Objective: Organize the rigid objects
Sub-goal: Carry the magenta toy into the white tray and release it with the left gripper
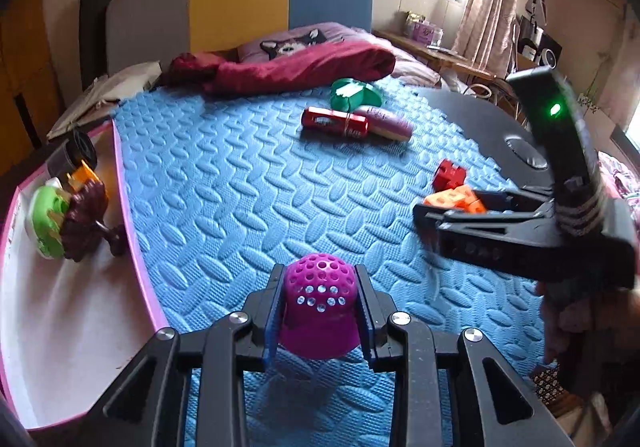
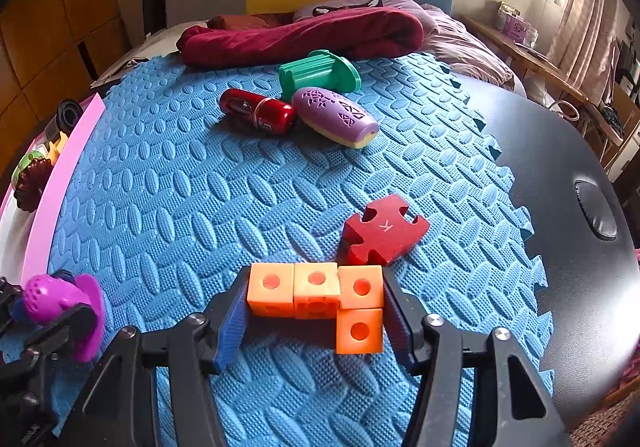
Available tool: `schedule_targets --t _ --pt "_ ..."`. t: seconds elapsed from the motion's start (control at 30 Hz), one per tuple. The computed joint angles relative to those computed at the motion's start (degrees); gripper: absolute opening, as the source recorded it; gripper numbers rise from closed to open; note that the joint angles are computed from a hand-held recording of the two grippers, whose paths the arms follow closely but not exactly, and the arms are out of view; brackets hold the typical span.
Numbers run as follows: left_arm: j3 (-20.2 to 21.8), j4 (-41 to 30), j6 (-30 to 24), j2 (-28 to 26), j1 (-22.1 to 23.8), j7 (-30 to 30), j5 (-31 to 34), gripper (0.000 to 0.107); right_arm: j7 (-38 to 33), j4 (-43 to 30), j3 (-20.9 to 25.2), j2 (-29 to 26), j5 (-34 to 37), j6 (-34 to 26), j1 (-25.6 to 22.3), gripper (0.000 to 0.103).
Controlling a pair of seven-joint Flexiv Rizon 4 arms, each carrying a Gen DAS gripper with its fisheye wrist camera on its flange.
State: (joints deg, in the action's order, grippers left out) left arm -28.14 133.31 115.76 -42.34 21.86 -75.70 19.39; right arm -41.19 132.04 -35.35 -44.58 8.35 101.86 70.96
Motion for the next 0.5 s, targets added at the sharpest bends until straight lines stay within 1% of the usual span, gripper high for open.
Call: schedule_targets --t 0.23,0.33,0.43,0.5 --pt "-5.0 2.9 1.3 3.3 6.7 -2.6 2.6 0.032 -0.3 0.1 -0.7 -0.5 0.1 0.0 0.7 0.06" --pt "-6.5 3.9 1.9 4.4 9.5 -4.0 3.9 0.032 -0.3 0.1 -1.0 -0.6 0.2 -0.1 1.1 0.06" --pt "-6.8 4.4 2.5 5.7 11.2 -5.4 4.7 0.032 -0.3 0.1 -1.2 -0.7 0.2 -0.2 1.3 0.06" --pt "-6.2 4.6 3.0 6.3 11.5 -6.3 5.0 0.032 -0.3 0.1 -1.4 -0.9 0.2 -0.1 1.5 0.06"
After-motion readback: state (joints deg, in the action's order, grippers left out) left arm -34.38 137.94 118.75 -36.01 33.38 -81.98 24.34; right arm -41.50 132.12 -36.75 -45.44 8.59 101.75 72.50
